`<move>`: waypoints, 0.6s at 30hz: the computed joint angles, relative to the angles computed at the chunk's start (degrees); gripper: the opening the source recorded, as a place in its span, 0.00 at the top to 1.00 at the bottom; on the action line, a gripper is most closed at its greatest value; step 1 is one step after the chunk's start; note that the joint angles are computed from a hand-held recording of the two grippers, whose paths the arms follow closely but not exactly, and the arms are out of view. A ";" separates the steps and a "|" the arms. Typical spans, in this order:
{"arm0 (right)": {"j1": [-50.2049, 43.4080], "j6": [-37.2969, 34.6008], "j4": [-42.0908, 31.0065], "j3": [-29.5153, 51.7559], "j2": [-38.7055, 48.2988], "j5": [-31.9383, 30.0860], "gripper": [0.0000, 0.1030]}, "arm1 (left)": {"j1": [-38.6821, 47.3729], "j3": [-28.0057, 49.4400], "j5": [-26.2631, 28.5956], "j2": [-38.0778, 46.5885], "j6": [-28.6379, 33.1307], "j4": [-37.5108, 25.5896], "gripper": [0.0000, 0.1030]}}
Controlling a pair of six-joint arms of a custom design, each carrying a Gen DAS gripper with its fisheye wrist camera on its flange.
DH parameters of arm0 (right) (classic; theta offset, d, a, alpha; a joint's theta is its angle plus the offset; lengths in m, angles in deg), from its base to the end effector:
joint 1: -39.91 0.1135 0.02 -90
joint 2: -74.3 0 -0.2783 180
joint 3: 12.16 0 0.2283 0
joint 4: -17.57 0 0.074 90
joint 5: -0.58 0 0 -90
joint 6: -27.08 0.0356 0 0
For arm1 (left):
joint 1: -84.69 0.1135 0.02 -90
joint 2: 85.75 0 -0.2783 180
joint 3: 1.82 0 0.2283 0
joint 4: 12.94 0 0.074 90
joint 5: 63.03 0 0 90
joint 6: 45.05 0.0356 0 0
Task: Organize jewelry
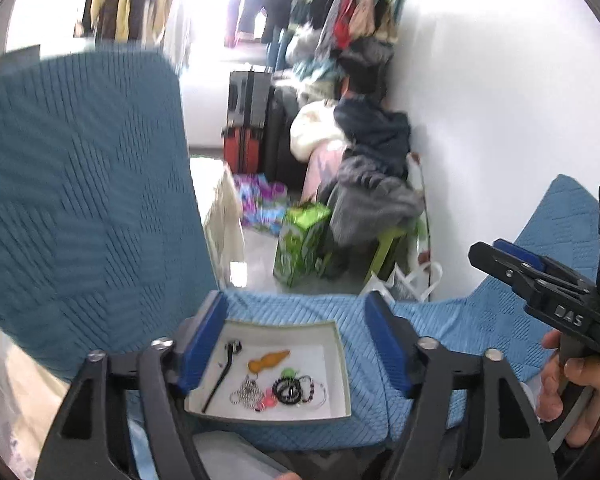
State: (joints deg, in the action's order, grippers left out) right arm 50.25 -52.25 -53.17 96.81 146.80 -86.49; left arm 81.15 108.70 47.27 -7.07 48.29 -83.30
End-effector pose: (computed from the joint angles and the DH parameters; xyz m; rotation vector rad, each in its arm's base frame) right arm 0.2073 0.0360 0.4529 0.0356 2.1719 0.1547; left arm 0.2421 -0.0274 0.4399 0.3238 2.1997 -0.3984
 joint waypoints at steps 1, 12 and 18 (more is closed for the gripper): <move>0.47 -0.01 -0.36 0.77 -0.96 0.72 0.21 | -0.40 0.74 -0.33 -0.55 0.07 -0.43 0.21; 9.79 4.68 -2.19 -4.29 -12.39 12.44 0.00 | -3.62 -4.43 -3.54 -10.20 -0.24 -1.88 0.19; 16.27 8.87 -4.42 -11.45 -17.60 18.84 0.00 | -4.29 -12.94 -4.56 -15.09 -2.22 1.42 0.19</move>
State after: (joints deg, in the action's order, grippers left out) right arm 66.52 -43.38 -57.59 85.36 129.20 -67.65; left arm 76.86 95.75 42.71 -22.16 46.07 -81.87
